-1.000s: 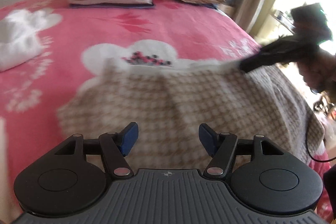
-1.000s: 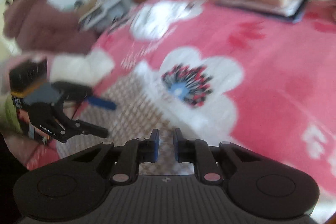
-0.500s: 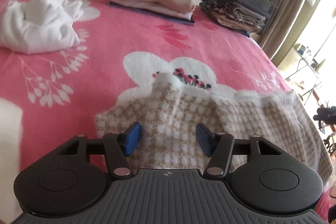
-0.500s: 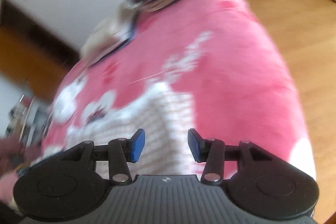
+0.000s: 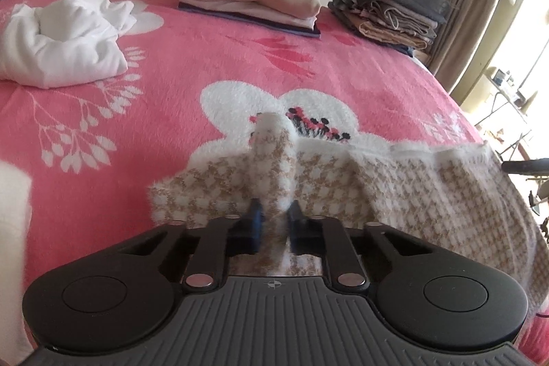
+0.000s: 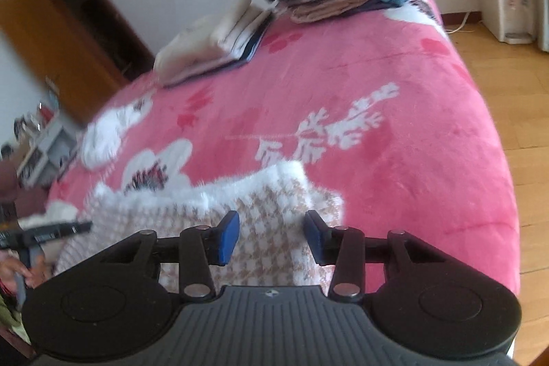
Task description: Fold clothes
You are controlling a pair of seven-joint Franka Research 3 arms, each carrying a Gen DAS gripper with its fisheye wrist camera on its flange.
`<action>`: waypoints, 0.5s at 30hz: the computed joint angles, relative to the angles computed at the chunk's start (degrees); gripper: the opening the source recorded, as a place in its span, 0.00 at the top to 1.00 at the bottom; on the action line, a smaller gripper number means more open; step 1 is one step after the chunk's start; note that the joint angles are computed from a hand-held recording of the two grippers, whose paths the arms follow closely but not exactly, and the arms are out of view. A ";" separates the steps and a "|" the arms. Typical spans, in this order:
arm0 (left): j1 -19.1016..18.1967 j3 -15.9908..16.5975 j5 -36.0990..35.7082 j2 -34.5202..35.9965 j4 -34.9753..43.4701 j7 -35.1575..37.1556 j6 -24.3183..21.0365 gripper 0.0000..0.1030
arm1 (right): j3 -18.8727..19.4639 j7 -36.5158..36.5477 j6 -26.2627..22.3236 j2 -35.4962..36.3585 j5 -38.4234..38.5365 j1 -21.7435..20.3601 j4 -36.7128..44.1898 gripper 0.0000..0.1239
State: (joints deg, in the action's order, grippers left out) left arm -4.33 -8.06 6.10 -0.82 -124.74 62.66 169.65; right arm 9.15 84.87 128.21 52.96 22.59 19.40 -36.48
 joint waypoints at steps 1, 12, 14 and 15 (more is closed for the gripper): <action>0.27 -0.06 3.72 -0.30 -0.33 -3.14 0.54 0.93 | 0.43 -1.48 0.50 -0.95 0.37 -0.20 -1.75 0.80; 3.71 -0.47 19.95 -4.58 -3.23 -21.95 2.96 0.95 | 1.49 -5.39 6.98 -4.63 4.76 -0.37 -8.19 0.95; 4.65 -0.88 22.22 -4.96 -3.45 -24.69 3.95 0.95 | 1.21 -3.18 6.20 -2.56 4.43 0.00 -5.19 0.95; 5.16 -1.11 23.45 -5.14 -3.54 -26.15 4.43 0.95 | 1.70 -3.59 7.28 -2.90 4.92 -0.17 -5.76 0.95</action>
State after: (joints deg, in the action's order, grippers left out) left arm 0.83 -9.17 29.55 -5.96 -128.28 36.51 174.08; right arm 10.85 81.28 135.50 50.06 27.51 19.22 -42.24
